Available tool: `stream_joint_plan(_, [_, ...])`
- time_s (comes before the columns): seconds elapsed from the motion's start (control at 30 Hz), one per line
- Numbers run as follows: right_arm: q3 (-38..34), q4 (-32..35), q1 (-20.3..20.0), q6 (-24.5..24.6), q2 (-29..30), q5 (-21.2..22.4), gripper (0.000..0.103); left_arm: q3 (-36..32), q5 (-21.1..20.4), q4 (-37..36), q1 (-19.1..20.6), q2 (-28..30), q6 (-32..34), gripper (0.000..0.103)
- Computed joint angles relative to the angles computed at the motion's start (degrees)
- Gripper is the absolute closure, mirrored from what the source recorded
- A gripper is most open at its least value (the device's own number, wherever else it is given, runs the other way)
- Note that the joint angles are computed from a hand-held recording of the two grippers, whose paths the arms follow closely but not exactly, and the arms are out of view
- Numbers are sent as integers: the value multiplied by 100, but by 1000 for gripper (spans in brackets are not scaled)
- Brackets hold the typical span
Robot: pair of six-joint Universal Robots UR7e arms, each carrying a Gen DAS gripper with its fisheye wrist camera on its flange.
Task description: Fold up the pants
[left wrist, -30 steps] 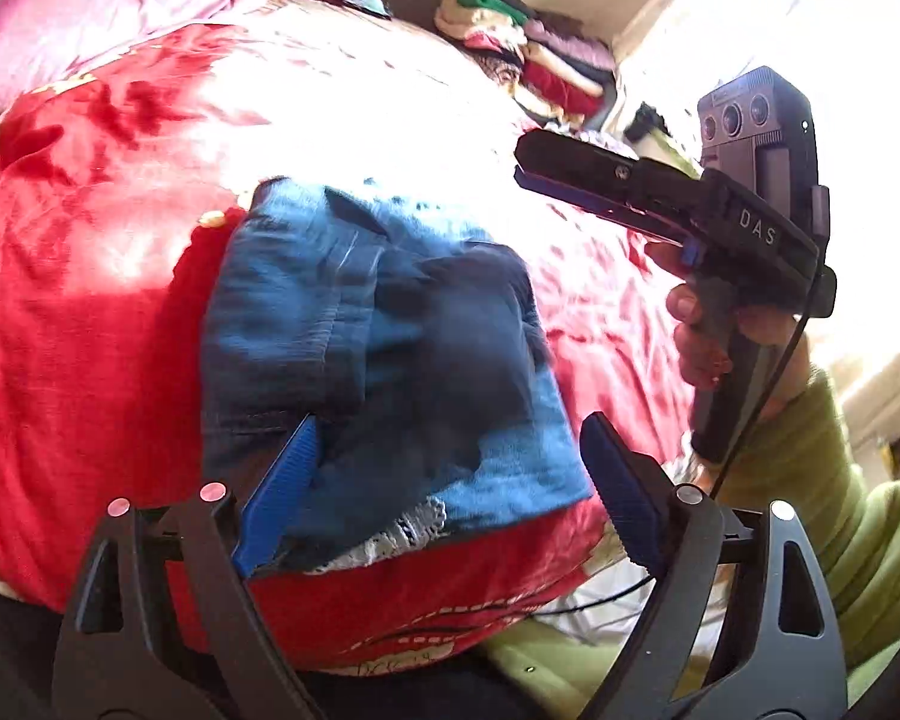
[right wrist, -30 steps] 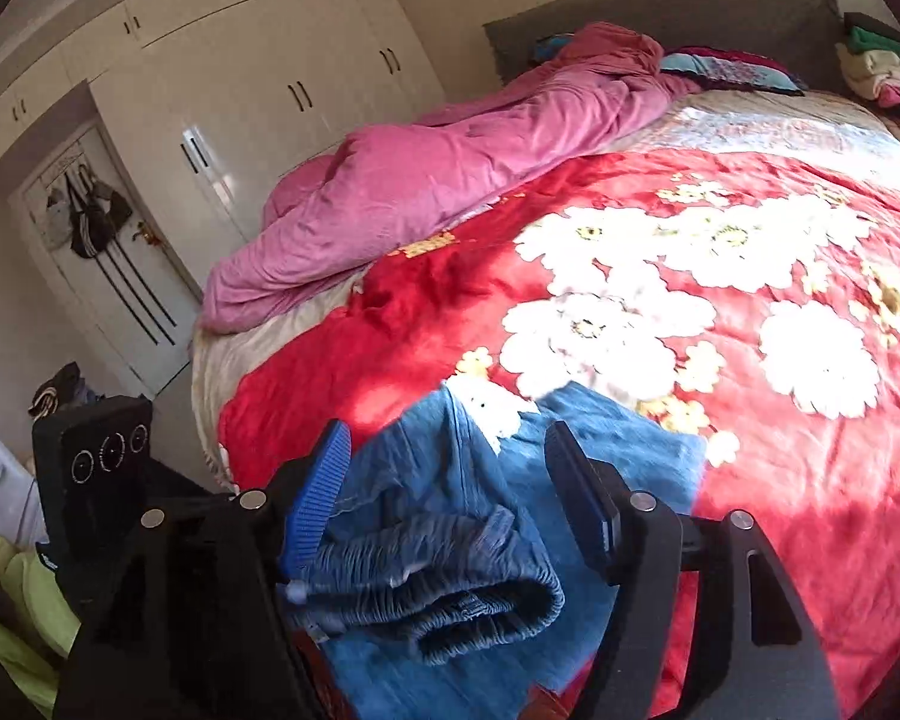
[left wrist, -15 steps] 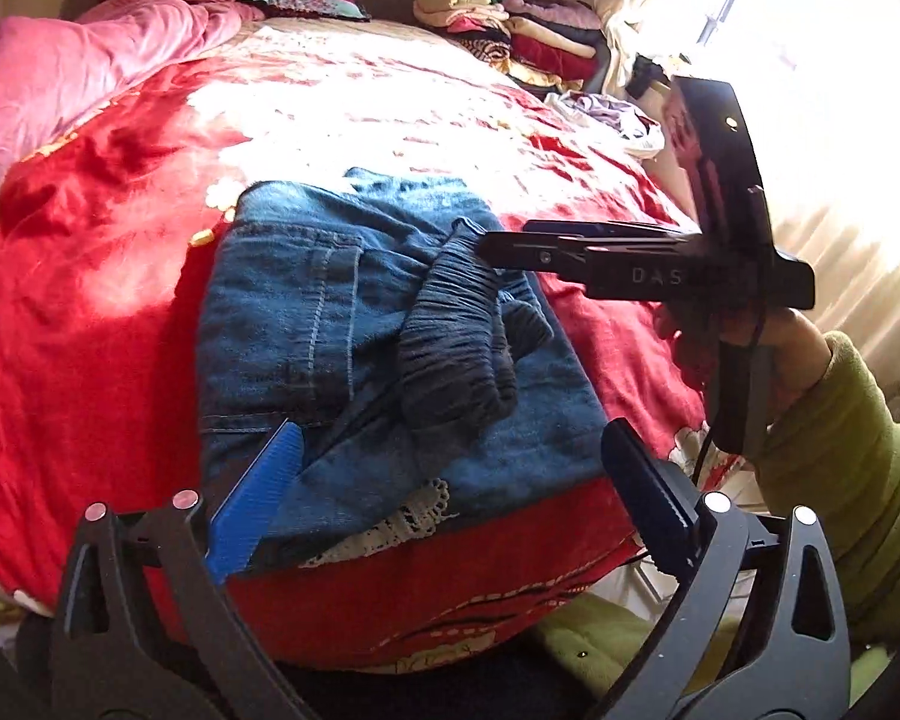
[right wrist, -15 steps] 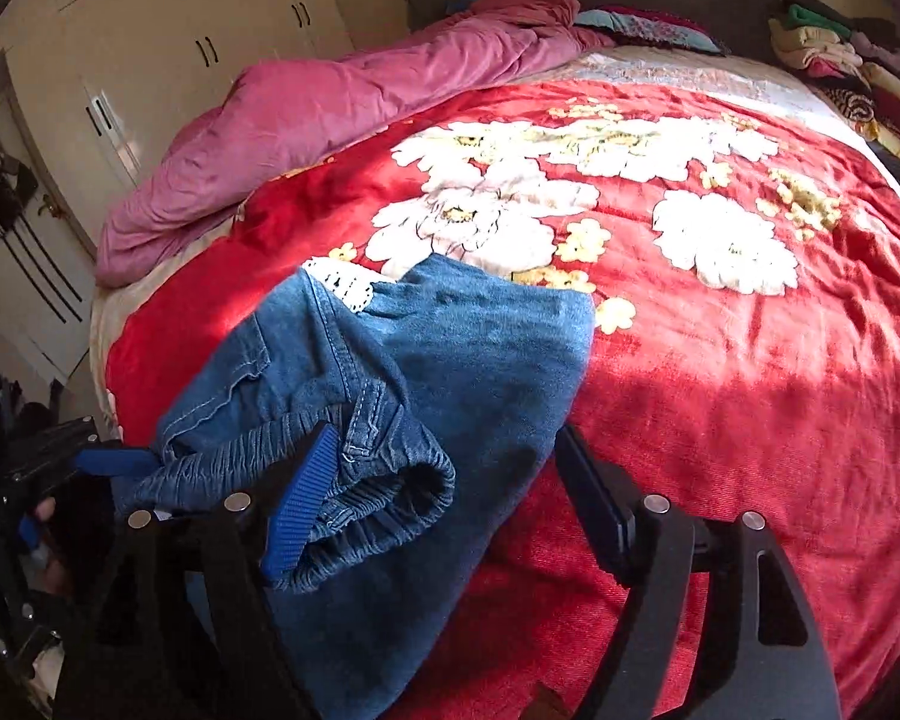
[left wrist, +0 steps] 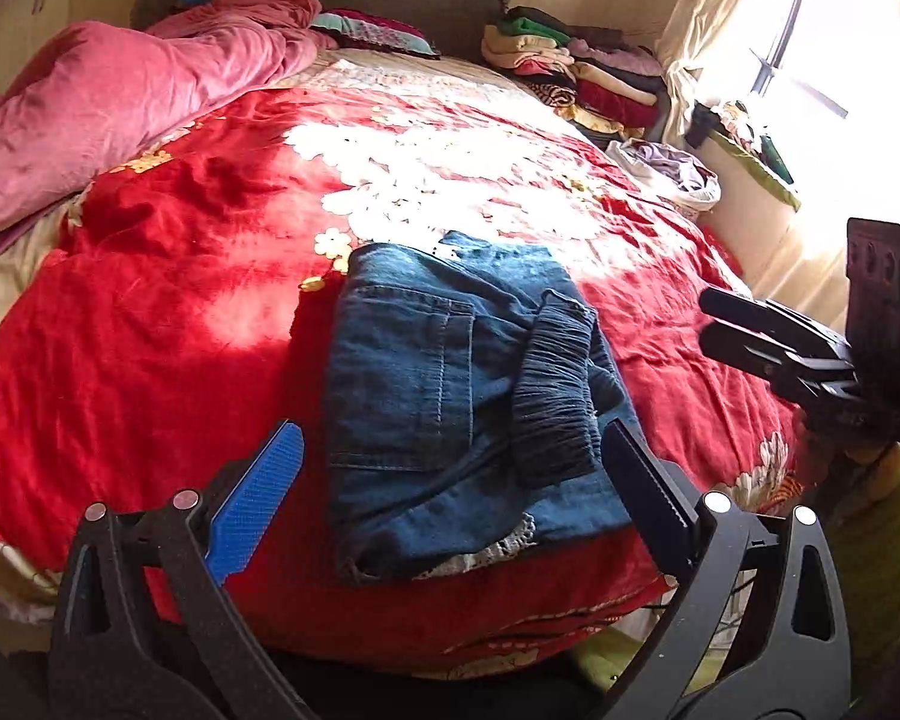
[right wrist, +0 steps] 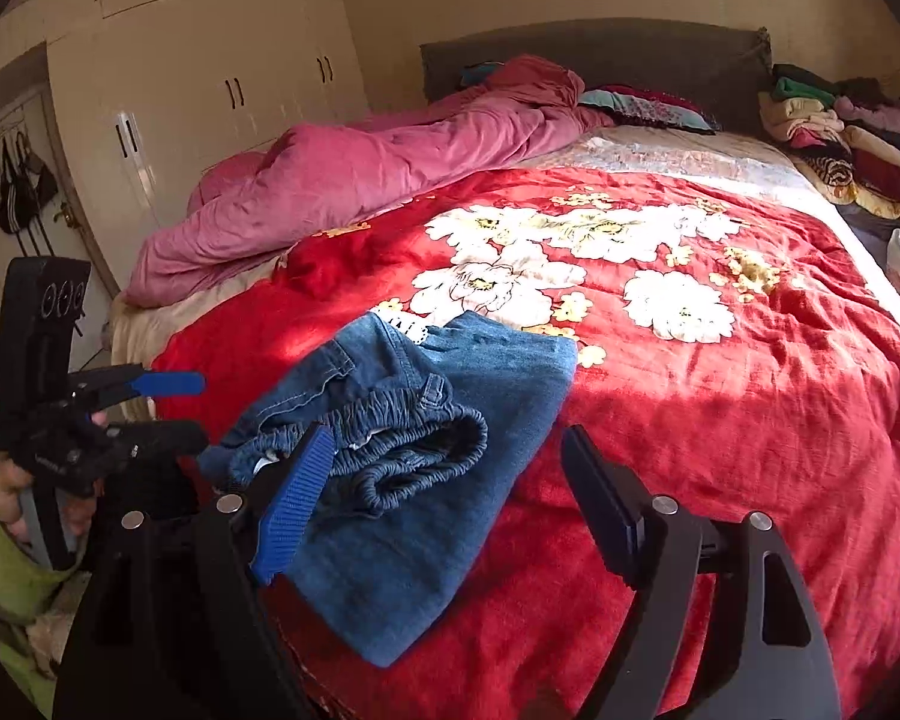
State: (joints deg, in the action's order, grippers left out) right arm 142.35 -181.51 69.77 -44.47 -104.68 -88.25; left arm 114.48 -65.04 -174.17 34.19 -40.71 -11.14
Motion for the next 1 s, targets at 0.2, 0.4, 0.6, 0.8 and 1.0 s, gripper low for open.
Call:
stream_joint_plan(0.2, [337,-1,45,-466,-388,62,23,-132,259,87,80,-17,-35,10])
stream_joint_plan(0.4, [509,-132,570,-1067,-21,-127,23,-626,546,527,335,50,-96,10])
stream_joint_plan(0.6, [456,-403,1299,-1777,895,-618,39,-1330,174,1104,648,302,165,10])
stream_joint_plan(0.8, [203,-860,1845,-2834,1897,-1262,60,-2144,-190,2185,787,807,374,28])
stream_joint_plan(1.0, [-333,-1038,1968,-3004,2852,-2190,98,-2468,-269,2643,865,1135,395,45])
